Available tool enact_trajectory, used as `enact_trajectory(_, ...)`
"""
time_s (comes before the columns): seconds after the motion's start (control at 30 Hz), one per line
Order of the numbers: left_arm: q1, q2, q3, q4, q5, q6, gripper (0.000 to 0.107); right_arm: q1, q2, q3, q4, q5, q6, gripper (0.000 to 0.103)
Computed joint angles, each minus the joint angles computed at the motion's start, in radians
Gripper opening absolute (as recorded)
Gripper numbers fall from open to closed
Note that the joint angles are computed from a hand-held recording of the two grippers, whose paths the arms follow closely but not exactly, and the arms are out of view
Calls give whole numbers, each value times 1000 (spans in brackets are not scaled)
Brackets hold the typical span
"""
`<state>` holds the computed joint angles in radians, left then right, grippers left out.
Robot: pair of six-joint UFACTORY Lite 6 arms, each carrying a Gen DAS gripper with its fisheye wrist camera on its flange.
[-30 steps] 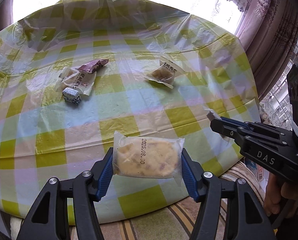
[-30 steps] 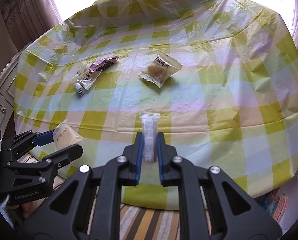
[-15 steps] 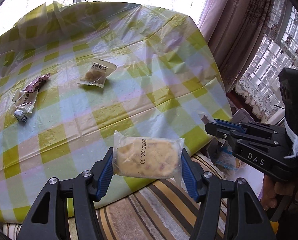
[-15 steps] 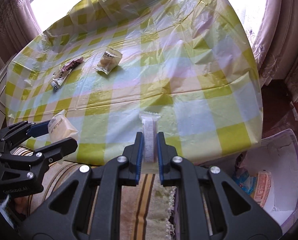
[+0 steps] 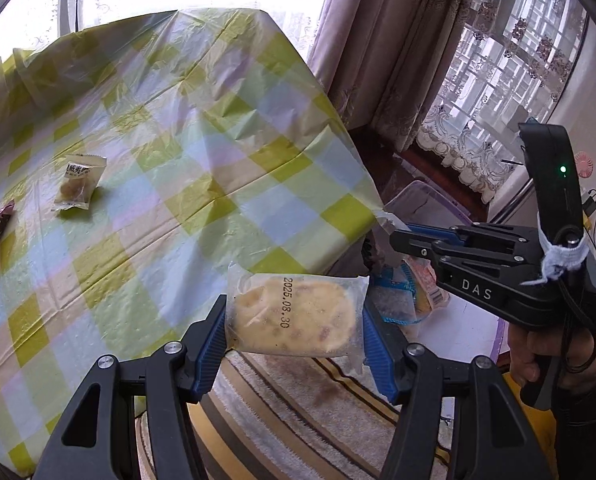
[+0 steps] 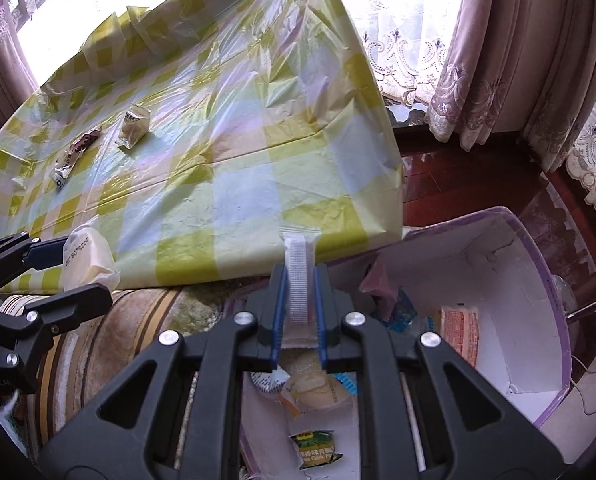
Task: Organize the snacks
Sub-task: 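Carry the cake bag and stick packet over the white box, then open both tools to drop the snacks into the white box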
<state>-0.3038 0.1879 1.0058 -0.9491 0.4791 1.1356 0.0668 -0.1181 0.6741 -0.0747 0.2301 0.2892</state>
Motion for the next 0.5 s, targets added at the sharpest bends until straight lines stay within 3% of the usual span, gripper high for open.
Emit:
enact_trajectory(0.37,-165,43,40,37,-6,-28,62,-190,-54,-53,114,13,-191,16)
enact_trajectory(0.5,-183,55,51,12,32,14,69,-224,-59,-51,136,20,-223,17)
